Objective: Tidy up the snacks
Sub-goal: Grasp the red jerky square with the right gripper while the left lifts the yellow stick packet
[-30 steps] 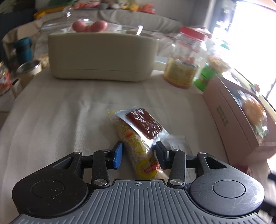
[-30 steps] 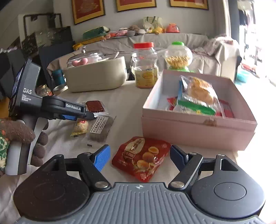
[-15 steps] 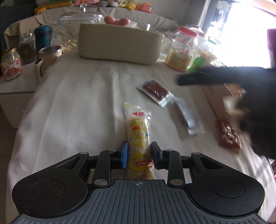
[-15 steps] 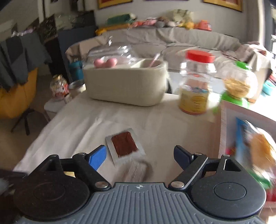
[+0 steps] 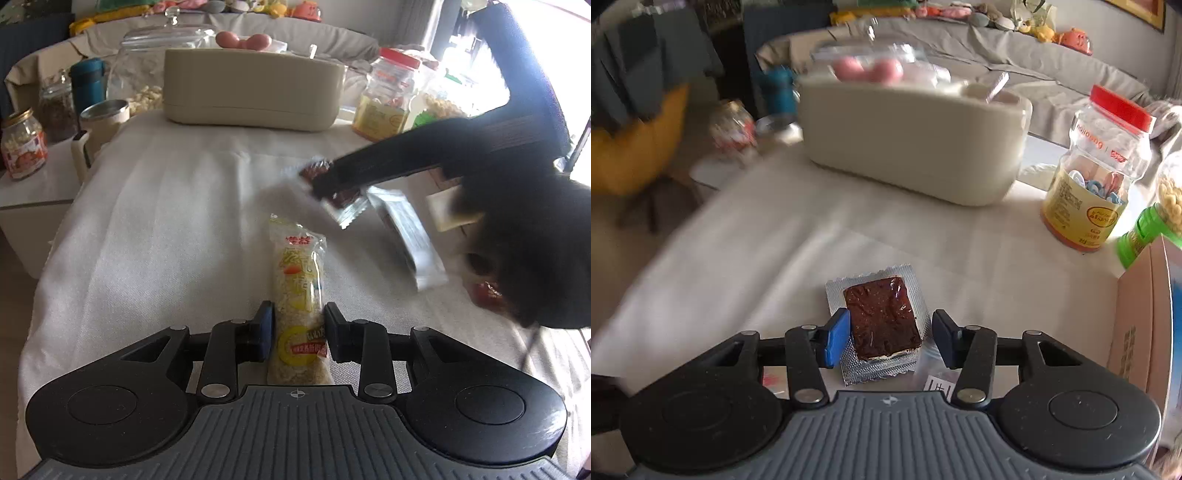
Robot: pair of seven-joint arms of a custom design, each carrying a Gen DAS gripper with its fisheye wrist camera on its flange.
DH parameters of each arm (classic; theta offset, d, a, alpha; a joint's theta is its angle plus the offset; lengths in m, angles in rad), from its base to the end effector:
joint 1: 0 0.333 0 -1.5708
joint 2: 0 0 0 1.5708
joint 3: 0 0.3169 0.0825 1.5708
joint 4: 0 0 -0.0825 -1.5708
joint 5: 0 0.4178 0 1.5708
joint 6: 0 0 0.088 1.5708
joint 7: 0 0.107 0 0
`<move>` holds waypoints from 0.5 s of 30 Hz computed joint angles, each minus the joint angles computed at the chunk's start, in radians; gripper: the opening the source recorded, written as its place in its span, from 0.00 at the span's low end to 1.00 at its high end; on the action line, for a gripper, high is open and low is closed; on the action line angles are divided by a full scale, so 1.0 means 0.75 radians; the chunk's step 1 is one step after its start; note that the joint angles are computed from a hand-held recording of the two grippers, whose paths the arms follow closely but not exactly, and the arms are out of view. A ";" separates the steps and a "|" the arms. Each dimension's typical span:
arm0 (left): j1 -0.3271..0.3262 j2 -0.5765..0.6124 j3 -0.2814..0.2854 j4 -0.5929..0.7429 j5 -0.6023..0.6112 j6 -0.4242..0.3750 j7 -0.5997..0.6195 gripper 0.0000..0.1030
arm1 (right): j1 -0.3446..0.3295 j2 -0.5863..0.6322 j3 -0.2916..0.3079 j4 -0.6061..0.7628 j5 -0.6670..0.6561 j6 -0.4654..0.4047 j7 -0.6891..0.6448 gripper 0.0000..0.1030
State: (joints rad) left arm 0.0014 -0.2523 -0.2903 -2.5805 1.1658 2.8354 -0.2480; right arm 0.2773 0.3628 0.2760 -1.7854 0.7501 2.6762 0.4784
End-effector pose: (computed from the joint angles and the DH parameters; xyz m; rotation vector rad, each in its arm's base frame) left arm 0.4369 -0.1766 0.3516 -2.1432 1.3222 -0.7188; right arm 0.6235 0.3394 0.3927 -2.2910 0.6621 -0.1672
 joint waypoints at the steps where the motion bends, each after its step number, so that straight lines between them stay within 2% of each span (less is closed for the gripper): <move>1: -0.002 0.000 -0.002 0.002 -0.002 -0.005 0.002 0.33 | -0.037 -0.037 0.024 -0.028 0.065 -0.029 -0.047 0.47; 5: 0.002 0.001 -0.006 0.001 0.033 -0.006 -0.029 0.33 | -0.119 -0.211 0.023 -0.157 0.367 -0.149 -0.254 0.46; 10: -0.001 -0.003 -0.012 -0.002 0.137 -0.022 -0.158 0.32 | -0.138 -0.374 -0.078 -0.273 0.621 -0.295 -0.392 0.46; 13: -0.006 -0.032 -0.004 -0.027 0.188 0.007 -0.272 0.32 | -0.137 -0.442 -0.154 -0.317 0.795 -0.378 -0.512 0.46; 15: -0.028 -0.058 -0.014 -0.042 0.161 -0.022 -0.286 0.32 | -0.113 -0.464 -0.194 -0.325 0.799 -0.353 -0.517 0.46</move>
